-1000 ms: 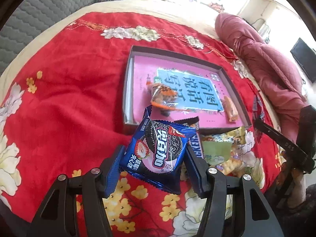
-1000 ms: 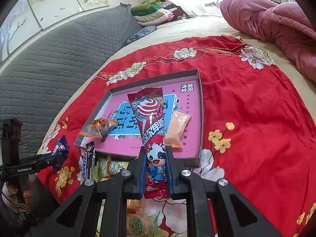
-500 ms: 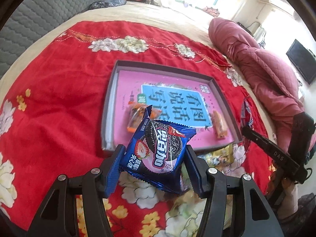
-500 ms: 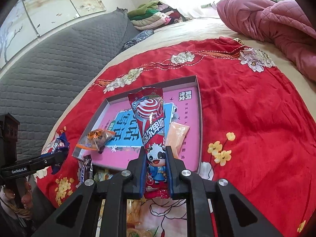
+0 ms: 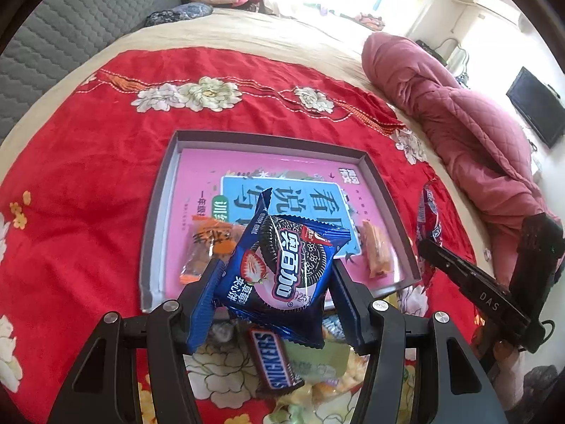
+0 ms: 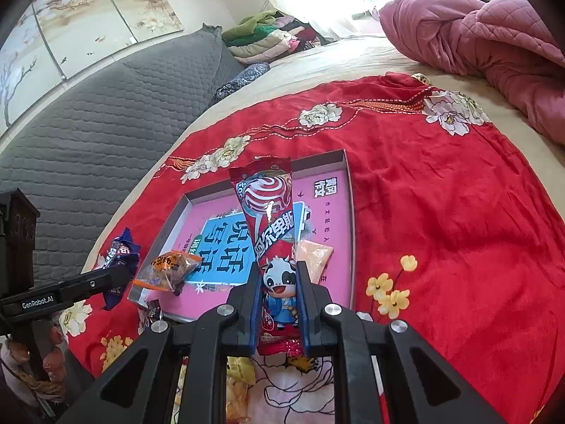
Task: Organize snacks
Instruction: 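Carry the red wrapper and blue cookie pack into the tray with both grippers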
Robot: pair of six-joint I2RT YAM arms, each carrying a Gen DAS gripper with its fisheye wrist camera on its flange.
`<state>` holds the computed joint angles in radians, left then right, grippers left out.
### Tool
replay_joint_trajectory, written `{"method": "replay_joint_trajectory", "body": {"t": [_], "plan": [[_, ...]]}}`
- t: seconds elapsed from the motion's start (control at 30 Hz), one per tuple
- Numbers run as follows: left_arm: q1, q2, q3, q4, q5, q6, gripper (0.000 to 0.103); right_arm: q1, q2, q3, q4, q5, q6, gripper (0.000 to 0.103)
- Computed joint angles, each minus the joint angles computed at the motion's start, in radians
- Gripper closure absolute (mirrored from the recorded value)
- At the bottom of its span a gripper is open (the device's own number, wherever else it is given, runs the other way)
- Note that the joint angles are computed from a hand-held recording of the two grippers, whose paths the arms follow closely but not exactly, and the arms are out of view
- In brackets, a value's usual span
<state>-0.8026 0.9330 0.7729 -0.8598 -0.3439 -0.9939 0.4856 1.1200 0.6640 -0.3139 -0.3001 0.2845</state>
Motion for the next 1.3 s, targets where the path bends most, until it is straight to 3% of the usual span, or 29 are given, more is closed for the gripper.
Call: {"method": "replay_joint_trajectory", "body": {"t": [1.0,1.3], "plan": [[0.075,0.302,0.033,0.214,0.074,0.074,0.041,-0.015,0.113,0.029,0.06,0.002,0.028,0.086],[0.081,0.363,0.035,0.249,0.095,0.086,0.041,0.015,0.16,0.042,0.049,0.055,0.028,0.085]]}}
